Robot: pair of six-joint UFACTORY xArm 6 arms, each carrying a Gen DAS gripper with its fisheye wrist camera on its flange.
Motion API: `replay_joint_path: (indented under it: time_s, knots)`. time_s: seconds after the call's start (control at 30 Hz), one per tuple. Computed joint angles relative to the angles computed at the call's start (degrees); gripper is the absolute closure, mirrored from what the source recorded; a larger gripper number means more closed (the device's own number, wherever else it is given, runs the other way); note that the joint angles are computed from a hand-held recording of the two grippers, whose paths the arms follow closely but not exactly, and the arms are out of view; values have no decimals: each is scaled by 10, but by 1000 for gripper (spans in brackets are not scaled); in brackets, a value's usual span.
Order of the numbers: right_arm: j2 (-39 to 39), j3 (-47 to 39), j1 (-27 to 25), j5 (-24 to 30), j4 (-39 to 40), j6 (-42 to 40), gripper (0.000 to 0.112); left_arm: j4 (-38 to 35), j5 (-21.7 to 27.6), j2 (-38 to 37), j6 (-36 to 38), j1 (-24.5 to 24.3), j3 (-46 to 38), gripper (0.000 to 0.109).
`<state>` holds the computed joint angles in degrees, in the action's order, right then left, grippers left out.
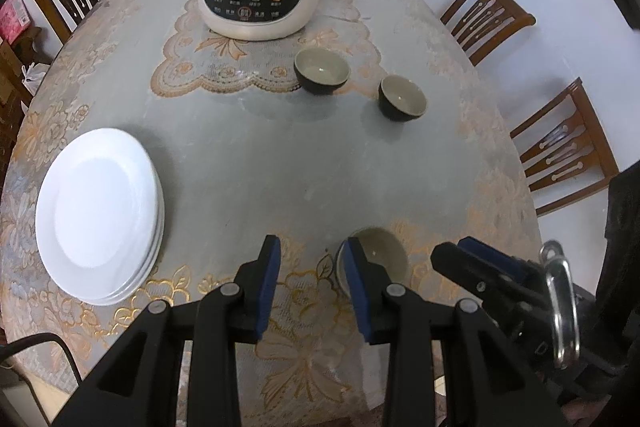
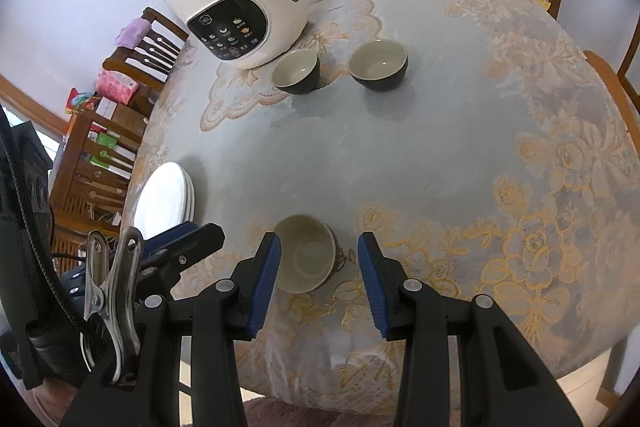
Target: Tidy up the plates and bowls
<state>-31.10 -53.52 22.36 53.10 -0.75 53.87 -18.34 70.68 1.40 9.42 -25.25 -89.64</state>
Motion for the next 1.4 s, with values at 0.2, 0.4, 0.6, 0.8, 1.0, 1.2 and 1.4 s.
replay_joint_path:
  time_s: [0.2, 0.4, 0.6, 0.8, 1.0, 1.2, 1.4]
  knots:
    - [6, -7, -32, 5, 21, -44, 71, 11, 6, 28, -21, -10, -39, 74]
    - [16, -11, -69, 12, 53, -91, 71, 24, 13, 61, -42, -23, -81, 74]
    - [26, -17, -98, 20, 72, -139, 71, 32, 27, 105, -63, -38, -136, 74]
    - [32, -17, -126, 17, 95, -174, 71, 36, 42, 149, -78, -52, -193, 74]
    - [43, -21, -151, 12, 116, -208, 71, 42, 56, 190, -90, -62, -248, 74]
    - [55, -25, -168, 7, 131, -233, 71, 44, 71, 226, -103, -69, -295, 74]
    - [67, -30, -187, 2, 149, -260, 71, 44, 87, 267, -113, -74, -348, 74]
